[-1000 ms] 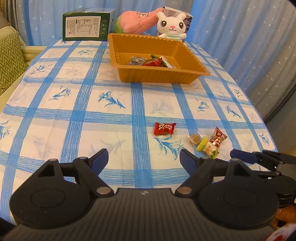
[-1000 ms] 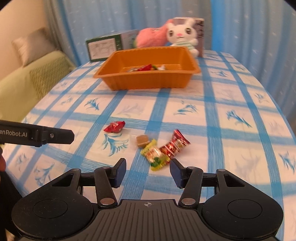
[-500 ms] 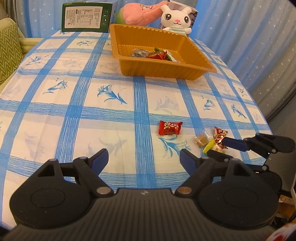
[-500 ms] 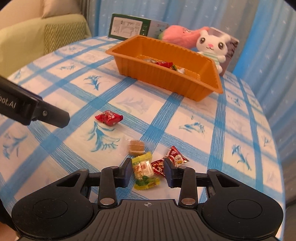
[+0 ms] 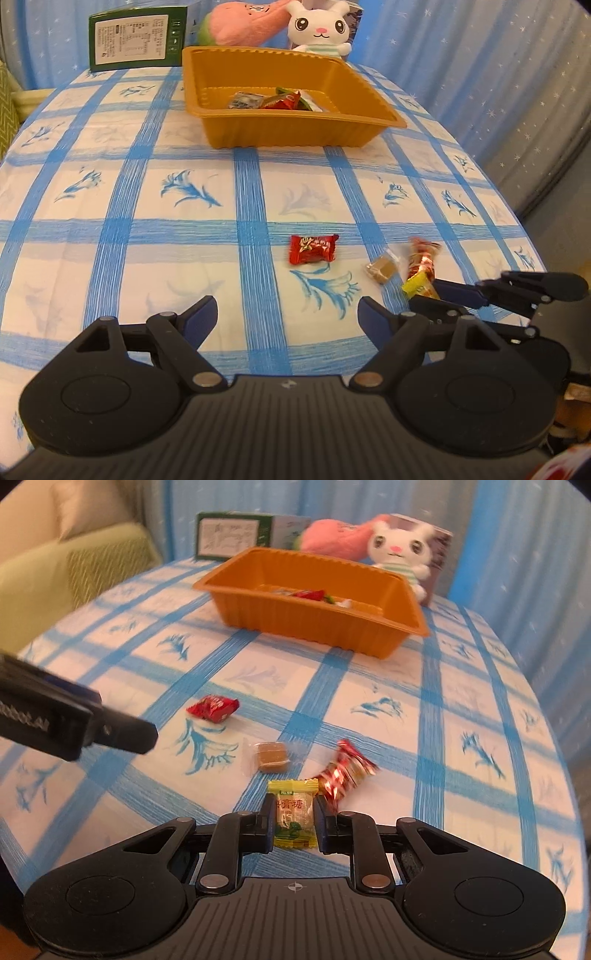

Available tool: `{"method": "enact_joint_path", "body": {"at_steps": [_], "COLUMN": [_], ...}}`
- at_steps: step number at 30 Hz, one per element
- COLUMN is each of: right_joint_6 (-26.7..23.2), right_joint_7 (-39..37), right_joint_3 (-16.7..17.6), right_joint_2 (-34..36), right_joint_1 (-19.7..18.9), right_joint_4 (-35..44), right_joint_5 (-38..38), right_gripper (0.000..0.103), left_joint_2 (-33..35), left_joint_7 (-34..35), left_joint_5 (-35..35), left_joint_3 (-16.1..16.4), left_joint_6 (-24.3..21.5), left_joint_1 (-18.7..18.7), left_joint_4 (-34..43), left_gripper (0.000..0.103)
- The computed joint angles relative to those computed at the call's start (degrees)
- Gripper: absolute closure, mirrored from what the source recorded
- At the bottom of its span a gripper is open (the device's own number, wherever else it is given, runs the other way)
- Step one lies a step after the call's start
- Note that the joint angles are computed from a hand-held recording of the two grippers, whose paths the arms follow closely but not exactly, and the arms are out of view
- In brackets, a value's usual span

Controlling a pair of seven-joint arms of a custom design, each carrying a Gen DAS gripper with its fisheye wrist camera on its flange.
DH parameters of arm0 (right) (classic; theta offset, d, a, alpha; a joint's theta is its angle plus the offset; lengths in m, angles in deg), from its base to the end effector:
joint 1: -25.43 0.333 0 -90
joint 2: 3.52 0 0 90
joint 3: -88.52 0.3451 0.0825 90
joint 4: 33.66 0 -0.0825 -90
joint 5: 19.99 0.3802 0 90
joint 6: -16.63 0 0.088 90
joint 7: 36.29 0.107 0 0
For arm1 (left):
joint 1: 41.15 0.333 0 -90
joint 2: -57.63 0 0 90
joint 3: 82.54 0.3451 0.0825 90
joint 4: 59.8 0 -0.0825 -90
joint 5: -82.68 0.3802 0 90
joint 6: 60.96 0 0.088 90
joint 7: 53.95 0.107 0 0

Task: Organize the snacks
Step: 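Grasp the yellow-green candy with the right tool while the left tool grasps a red candy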

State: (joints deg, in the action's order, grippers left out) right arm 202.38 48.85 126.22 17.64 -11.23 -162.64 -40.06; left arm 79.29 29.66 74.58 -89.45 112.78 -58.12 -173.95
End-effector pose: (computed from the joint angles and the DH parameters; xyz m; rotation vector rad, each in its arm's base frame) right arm 0.5924 0.0222 0.3476 -2.0522 1.4350 -0.5895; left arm 0.6133 -0.2515 0.3785 -1.8061 2.0915 -0.8945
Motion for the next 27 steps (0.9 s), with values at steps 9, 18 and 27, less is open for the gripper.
{"method": "enact_joint_path", "body": {"at_steps": [9, 18, 27], "right_joint_6": [3.6, 4.6, 4.6], "right_joint_7": [8.7, 15.2, 21.2], "right_joint_3": [5.3, 2.8, 1.0], "right_joint_2": [-0.6, -0.5, -0.1], "right_joint_1": [-6.9, -6.1, -5.3], "right_joint_4": [-1.9, -1.4, -0.4], "right_joint_5": [-1.1, -6.3, -12.0], "right_gripper": [0.082, 0.082, 0.082], "left_joint_2": [4.7, 10.0, 11.5], "left_joint_7": [2.6, 3.3, 2.3], "left_joint_5": [-0.7, -0.5, 1.9], "left_joint_3": [-1.9, -0.3, 1.5], "left_joint_6": [-0.1, -3.6, -5.0], "left_joint_1": [1.5, -0.3, -2.3], "left_joint_4": [6.2, 14.1, 15.7], "left_gripper": [0.034, 0.059, 0.068]}}
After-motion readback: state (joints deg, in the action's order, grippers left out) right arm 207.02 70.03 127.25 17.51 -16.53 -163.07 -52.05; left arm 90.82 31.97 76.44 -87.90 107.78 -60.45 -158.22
